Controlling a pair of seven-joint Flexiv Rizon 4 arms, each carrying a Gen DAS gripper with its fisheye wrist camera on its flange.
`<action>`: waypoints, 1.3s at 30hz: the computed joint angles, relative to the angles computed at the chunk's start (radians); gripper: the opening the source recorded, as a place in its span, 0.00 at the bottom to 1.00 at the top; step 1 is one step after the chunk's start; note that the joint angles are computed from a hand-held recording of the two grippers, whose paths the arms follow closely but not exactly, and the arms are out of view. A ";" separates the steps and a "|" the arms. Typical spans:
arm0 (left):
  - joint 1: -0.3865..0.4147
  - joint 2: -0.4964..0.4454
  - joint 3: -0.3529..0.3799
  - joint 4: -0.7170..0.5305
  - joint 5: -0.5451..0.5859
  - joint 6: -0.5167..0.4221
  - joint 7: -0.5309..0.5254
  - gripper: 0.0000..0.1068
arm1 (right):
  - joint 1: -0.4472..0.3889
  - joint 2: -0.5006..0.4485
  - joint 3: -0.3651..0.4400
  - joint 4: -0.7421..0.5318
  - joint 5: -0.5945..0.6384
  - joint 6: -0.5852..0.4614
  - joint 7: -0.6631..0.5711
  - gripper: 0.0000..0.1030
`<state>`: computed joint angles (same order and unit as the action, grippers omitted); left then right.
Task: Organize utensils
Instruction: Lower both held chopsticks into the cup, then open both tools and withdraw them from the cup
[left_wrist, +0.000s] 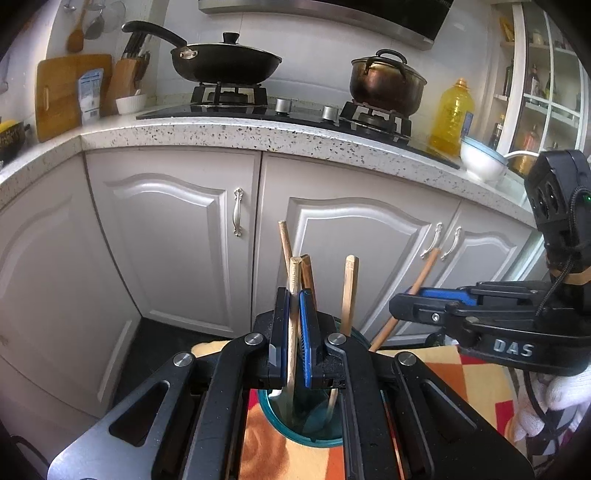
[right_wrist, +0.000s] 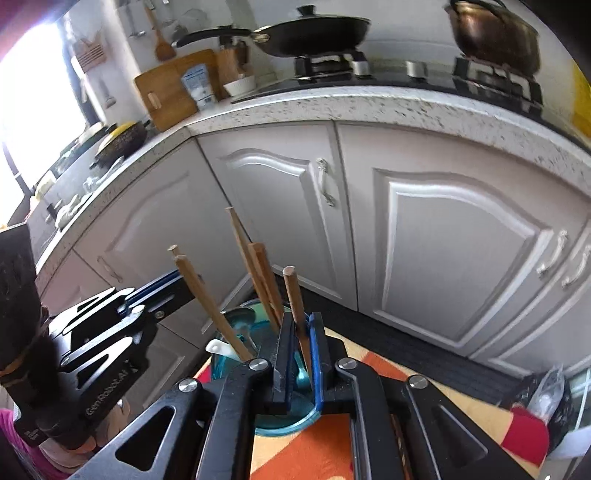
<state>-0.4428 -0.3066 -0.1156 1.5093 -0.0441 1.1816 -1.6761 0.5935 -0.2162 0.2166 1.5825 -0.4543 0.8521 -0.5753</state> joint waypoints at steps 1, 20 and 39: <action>0.002 0.003 -0.001 0.002 -0.003 -0.003 0.002 0.05 | -0.001 0.007 0.001 0.007 0.002 0.002 0.006 0.28; -0.024 0.127 0.004 0.089 0.098 -0.003 -0.086 0.39 | -0.012 0.188 0.071 0.222 -0.120 -0.017 0.226 0.34; -0.093 0.166 -0.057 0.109 0.202 -0.053 -0.134 0.39 | -0.032 0.393 0.190 0.366 -0.194 -0.200 0.435 0.39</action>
<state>-0.5362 -0.1403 -0.1727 1.6179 0.1581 1.1289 -1.8099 0.5618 0.1769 0.4067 1.9488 -0.6484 0.6523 -0.1405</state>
